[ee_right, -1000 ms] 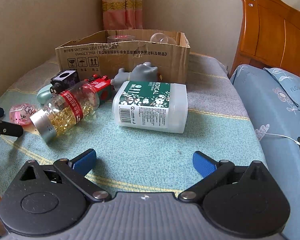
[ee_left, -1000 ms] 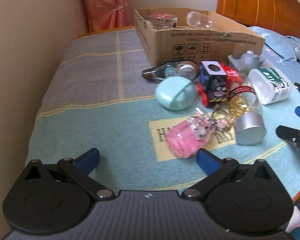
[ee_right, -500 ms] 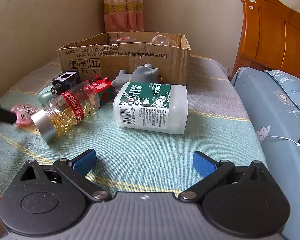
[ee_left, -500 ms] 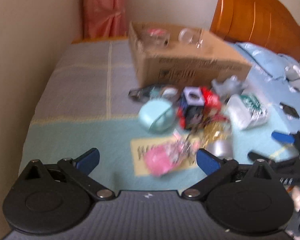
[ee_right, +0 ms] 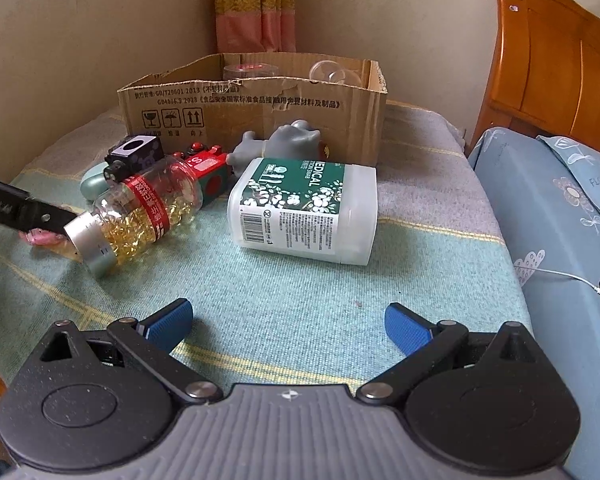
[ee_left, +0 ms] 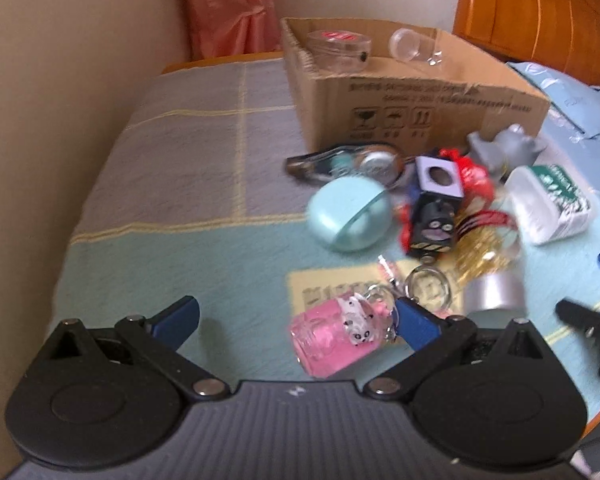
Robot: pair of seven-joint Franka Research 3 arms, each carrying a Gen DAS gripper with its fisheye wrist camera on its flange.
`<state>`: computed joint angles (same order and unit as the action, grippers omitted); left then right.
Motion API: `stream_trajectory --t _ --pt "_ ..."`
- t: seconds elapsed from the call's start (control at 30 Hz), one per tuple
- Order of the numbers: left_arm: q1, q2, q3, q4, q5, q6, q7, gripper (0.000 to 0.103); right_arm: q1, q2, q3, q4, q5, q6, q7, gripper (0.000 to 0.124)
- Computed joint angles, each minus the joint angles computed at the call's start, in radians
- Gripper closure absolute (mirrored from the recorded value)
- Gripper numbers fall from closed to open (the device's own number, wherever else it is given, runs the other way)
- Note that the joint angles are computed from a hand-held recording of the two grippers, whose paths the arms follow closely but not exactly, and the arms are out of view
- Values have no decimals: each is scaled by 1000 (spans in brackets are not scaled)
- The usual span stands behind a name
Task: Organize rigid objects
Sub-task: 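Grasp the pink keychain with the left tool while the right tool grasps the black-white cube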
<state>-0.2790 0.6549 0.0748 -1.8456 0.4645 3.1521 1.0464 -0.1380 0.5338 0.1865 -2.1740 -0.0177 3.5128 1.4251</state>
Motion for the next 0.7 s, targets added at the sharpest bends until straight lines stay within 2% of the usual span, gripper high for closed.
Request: stream_trajectory --t 0.07,0.17,0.2,0.23,0.3,0.37,0.47,0.5,0.6,0.7 --pt "-17 -9 26 -18 4 8 -12 1 1 0 -1 0 0 0 0 21" --pt "2 -14 7 -28 -2 16 -6 5 8 -3 -7 1 7 -7 -1 21" --pt "1 -15 7 -31 -4 25 -7 10 21 -6 -17 0 18 -12 -5 21" --pt "12 -18 -7 -33 -7 26 0 21 38 -10 -31 1 29 -15 -14 21" --pt "57 -22 -63 -39 -19 28 23 33 90 -20 -72 -7 59 6 -50 21" --pt "71 -23 -84 -44 -37 29 29 36 106 -31 -84 -17 60 35 -82 21" --pt "39 -25 -56 -48 -55 30 9 37 90 -46 -69 -25 38 60 -91 21" --pt "40 -24 -57 -49 -57 36 9 40 83 -51 -62 -26 27 63 -88 21" --pt "76 -24 -91 -58 -61 60 31 48 31 -59 -16 -23 -46 64 -62 21" --pt "122 -24 -132 -66 -65 70 66 48 -27 -57 36 -4 -151 43 -37 21"
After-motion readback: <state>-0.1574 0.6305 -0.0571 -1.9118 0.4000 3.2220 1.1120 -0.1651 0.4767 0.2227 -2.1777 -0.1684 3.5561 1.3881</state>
